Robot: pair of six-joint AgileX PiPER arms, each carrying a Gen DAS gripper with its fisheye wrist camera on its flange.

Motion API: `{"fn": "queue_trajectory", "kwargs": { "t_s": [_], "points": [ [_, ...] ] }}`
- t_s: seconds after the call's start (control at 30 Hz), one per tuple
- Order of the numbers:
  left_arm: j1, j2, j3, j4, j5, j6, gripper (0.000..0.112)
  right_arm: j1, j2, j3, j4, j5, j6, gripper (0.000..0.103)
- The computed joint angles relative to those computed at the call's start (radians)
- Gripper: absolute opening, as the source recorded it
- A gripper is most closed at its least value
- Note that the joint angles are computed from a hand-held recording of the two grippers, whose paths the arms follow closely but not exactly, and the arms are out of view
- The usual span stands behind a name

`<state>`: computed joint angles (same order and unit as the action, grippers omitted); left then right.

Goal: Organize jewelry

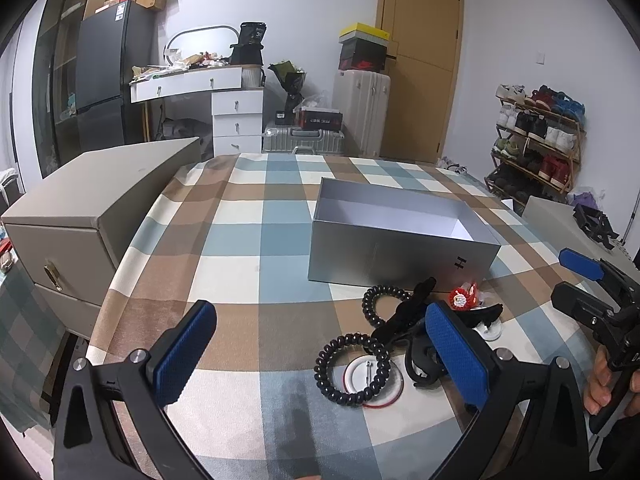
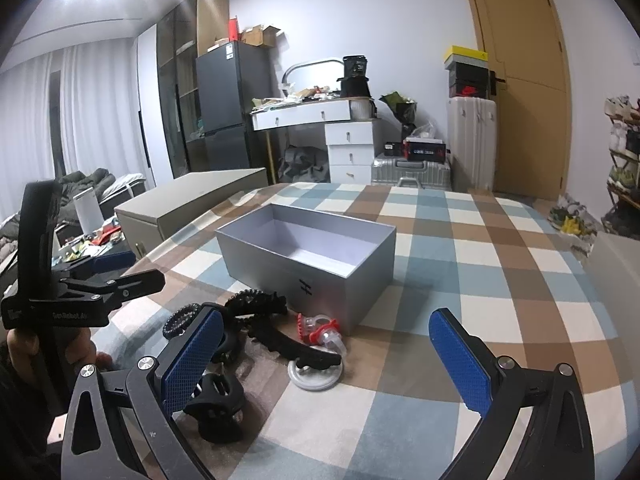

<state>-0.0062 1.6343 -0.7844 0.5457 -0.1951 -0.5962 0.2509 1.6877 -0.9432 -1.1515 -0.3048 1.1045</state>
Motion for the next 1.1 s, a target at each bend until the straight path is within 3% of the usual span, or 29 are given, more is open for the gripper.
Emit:
{"fn": "queue_trajectory", "kwargs": {
  "t_s": [0.53,1.1],
  "points": [
    [0.001,0.0,-0.003,0.022,0.001,-0.022,0.102,-0.003,0.012,-0.006,-0.028,-0.006,0.032,0.103],
    [-0.004,-0.002,0.003,-0.049,0.0,0.053,0.102,-0.013,0.019,-0.012,-0.057,-0.011,0.073,0.103]
  ]
}}
